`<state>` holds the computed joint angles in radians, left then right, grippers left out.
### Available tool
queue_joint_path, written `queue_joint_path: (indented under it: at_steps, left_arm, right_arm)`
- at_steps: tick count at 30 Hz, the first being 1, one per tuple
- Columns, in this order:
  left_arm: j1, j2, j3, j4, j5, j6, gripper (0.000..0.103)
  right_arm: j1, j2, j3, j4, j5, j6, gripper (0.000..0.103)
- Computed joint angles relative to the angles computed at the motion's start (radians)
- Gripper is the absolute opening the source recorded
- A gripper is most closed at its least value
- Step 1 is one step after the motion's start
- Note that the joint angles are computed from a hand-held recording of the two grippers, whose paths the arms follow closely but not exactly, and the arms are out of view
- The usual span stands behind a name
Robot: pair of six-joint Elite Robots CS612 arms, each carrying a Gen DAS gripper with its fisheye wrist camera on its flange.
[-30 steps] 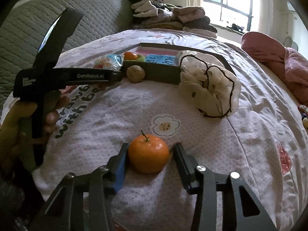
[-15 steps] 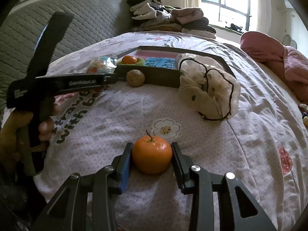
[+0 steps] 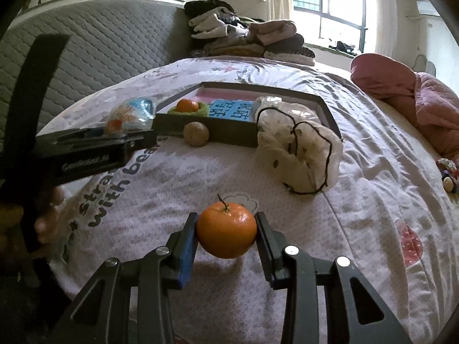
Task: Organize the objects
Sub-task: 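Lift the orange and Kinder egg bag with both grippers and carry toward the tray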
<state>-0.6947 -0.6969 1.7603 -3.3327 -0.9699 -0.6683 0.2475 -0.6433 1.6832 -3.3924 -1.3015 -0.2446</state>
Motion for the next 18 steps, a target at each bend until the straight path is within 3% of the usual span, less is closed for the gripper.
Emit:
queue_joint_path:
  at_steps: [18]
  left_arm:
    - [-0.053,-0.045,0.041,0.007,0.109,0.021,0.055]
  right_arm:
    - [-0.004,-0.022,0.015,-0.077,0.003,0.020,0.039]
